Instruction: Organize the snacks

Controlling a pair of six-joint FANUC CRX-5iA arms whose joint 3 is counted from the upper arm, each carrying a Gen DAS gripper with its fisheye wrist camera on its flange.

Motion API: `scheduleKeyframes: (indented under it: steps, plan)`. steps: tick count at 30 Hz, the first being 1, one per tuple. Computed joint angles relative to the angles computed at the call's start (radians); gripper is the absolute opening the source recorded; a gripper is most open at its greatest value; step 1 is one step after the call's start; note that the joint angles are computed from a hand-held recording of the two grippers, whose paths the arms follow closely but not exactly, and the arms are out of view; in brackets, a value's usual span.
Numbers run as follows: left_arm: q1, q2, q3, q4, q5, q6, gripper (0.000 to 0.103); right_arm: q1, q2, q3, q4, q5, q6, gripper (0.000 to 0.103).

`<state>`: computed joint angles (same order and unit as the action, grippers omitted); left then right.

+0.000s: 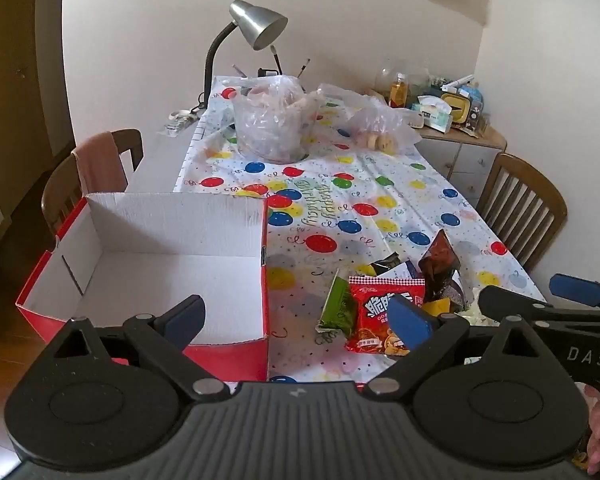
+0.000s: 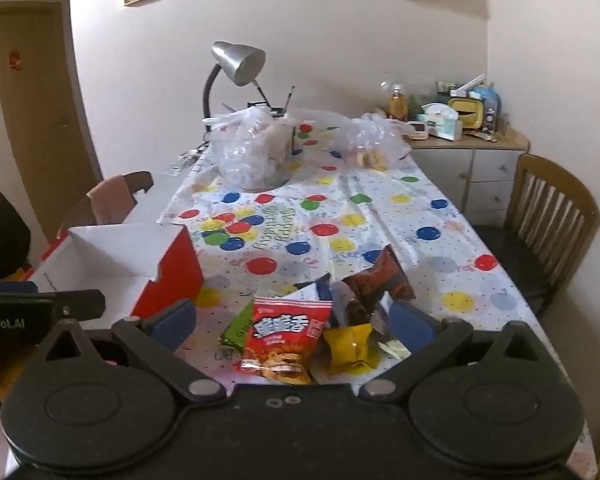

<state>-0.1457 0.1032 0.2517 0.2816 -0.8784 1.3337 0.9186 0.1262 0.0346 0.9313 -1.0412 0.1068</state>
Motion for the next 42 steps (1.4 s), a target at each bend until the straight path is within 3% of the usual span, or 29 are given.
scheduleKeyframes:
  steps: [16, 42]
  plan:
    - [-0.013, 0.004, 0.018, -0.04, -0.012, 0.068, 0.098, -0.013, 0.001, 0.023, -0.067, 0.071, 0.063, 0.103]
    - [-0.028, 0.014, 0.041, -0.06, -0.035, 0.1, 0.098, -0.022, 0.005, 0.049, -0.117, 0.06, 0.1, 0.102]
